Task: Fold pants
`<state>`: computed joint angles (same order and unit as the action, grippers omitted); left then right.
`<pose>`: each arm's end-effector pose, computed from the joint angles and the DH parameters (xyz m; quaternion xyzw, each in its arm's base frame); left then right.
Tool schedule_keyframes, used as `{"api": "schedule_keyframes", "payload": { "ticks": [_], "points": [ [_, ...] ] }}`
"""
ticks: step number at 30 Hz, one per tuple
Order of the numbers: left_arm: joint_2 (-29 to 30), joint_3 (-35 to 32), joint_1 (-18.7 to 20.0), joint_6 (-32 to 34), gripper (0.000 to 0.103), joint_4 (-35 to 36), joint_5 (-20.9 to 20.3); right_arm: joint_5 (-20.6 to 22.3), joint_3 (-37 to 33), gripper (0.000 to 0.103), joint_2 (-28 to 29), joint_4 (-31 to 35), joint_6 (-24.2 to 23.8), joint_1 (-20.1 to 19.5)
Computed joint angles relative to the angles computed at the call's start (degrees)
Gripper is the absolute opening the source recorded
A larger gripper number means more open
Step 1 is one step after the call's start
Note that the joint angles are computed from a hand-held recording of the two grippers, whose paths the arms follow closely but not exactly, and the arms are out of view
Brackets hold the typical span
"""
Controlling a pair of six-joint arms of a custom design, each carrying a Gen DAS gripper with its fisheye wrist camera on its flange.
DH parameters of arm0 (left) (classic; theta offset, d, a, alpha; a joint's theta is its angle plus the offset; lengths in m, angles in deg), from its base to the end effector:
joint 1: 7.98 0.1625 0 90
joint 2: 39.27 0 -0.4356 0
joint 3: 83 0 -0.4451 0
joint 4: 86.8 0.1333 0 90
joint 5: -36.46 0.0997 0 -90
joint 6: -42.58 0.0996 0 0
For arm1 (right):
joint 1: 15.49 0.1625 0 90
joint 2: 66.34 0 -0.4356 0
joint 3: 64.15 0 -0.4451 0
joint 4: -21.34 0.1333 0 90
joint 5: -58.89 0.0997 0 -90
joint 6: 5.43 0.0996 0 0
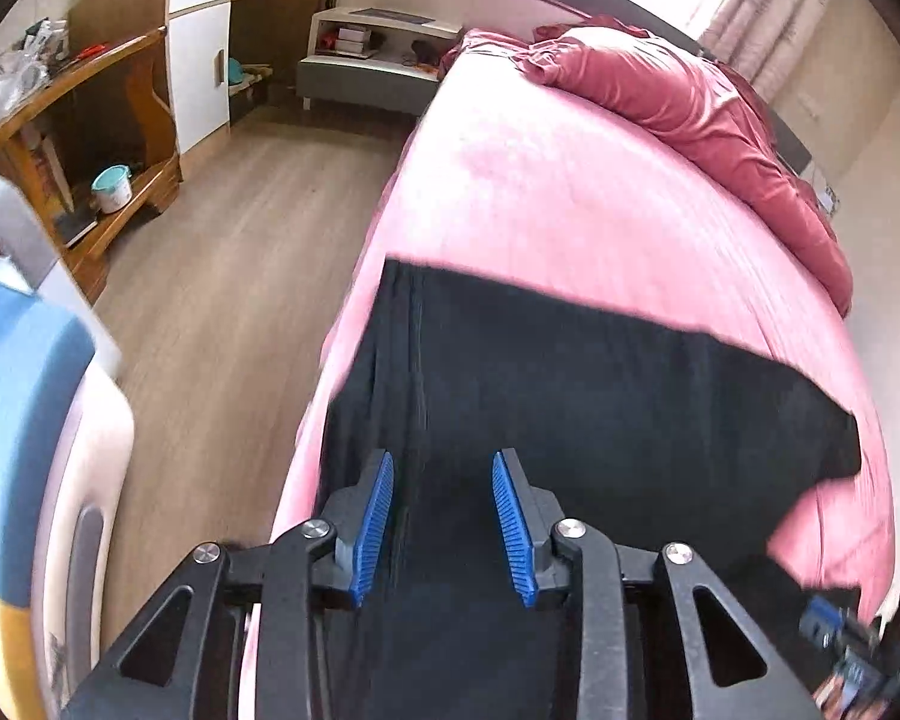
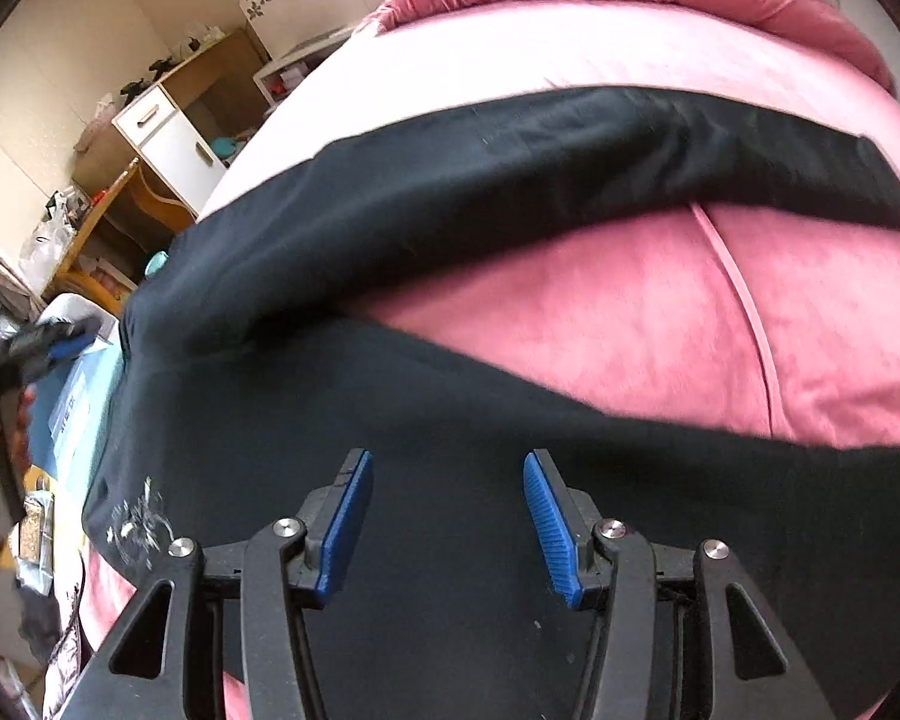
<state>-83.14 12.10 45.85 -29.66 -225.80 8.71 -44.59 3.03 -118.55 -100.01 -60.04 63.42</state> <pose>-0.2288 -0.6882 0.0671 -0.2554 0.8169 -0.4094 0.3158 -0.0497 -0.8257 0.3270 0.3489 -0.9191 0.0558 0.1743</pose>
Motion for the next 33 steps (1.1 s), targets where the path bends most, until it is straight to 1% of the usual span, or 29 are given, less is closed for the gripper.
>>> {"api": "schedule_keyframes", "payload": {
  "ticks": [1, 3, 5, 6, 8, 12, 14, 16, 17, 19, 20, 22, 23, 24, 25, 27, 28, 30, 31, 33],
  "points": [
    [0.3, -1.6, 1.2, 0.3, 0.037, 0.5, 0.0, 0.3, 0.1, 0.055, 0.1, -0.2, 0.3, 0.2],
    [0.4, -3.0, 3.1, 2.8, 0.044, -1.4, -1.7, 1.2, -0.2, 0.055, 0.3, 0.0, 1.0, 0.5],
    [0.7, -4.9, 4.7, 2.0, 0.047, 0.7, -1.9, 2.1, -0.4, 0.057, 0.9, 0.0, 2.1, 0.8],
    [1.0, -5.9, 5.5, 3.1, 0.048, 0.6, -2.5, 2.4, -0.4, 0.057, 0.9, 0.1, 2.3, 0.8],
    [1.6, -8.2, 7.0, 1.7, 0.050, 4.0, -2.7, 2.8, -0.9, 0.059, 1.2, 0.5, 2.5, 0.8],
    [2.3, -10.7, 9.5, 4.6, 0.050, 2.9, -4.5, 3.3, -1.1, 0.060, 1.8, 0.7, 3.6, 1.0],
    [3.1, -12.5, 10.6, 4.4, 0.050, 5.0, -4.8, 3.4, -1.0, 0.060, 1.8, 0.5, 4.3, 0.9],
    [3.7, -13.2, 11.2, 5.4, 0.050, 4.0, -6.0, 3.7, -1.6, 0.060, 2.7, 0.6, 5.6, 1.2],
    [4.0, -14.0, 11.5, 5.2, 0.050, 4.6, -6.0, 3.8, -1.5, 0.060, 2.8, 0.4, 6.0, 1.2],
    [4.2, -14.1, 12.1, 7.3, 0.050, 1.9, -7.3, 3.7, -1.3, 0.061, 2.8, 0.0, 6.7, 1.3],
    [4.3, -14.3, 12.0, 6.7, 0.050, 2.8, -7.1, 3.7, -1.3, 0.061, 2.9, 0.0, 7.0, 1.3],
    [4.8, -14.5, 12.1, 8.7, 0.045, 0.9, -7.0, 3.4, -1.2, 0.061, 3.0, -0.3, 7.3, 1.4],
    [5.0, -14.8, 11.9, 9.6, 0.037, 1.7, -6.4, 3.2, -1.1, 0.061, 3.1, -0.6, 7.3, 1.5],
    [5.1, -14.5, 11.6, 10.9, 0.024, 1.1, -5.6, 3.0, -0.9, 0.061, 3.1, -1.0, 7.3, 1.5],
    [5.0, -13.5, 11.1, 12.8, 0.021, -1.9, -5.2, 3.0, -1.0, 0.061, 3.2, -1.1, 7.3, 1.6],
    [4.7, -11.5, 9.7, 15.8, 0.017, -7.3, -3.0, 3.2, -1.3, 0.061, 3.4, -1.0, 7.3, 1.7],
    [4.6, -10.1, 8.6, 19.5, 0.016, -12.3, -2.2, 3.1, -1.6, 0.061, 3.6, -1.2, 7.3, 1.7],
    [4.8, -8.0, 6.6, 27.6, 0.014, -21.9, -1.9, 3.2, -2.3, 0.061, 4.0, -1.3, 7.2, 1.9],
    [4.9, -7.0, 5.3, 32.5, 0.014, -27.0, -2.3, 3.6, -2.9, 0.061, 4.3, -0.9, 7.3, 2.0],
    [5.2, -5.2, 2.8, 40.2, 0.013, -34.9, -4.4, 4.0, -4.9, 0.061, 5.3, 0.4, 8.2, 2.0]
  ]
}}
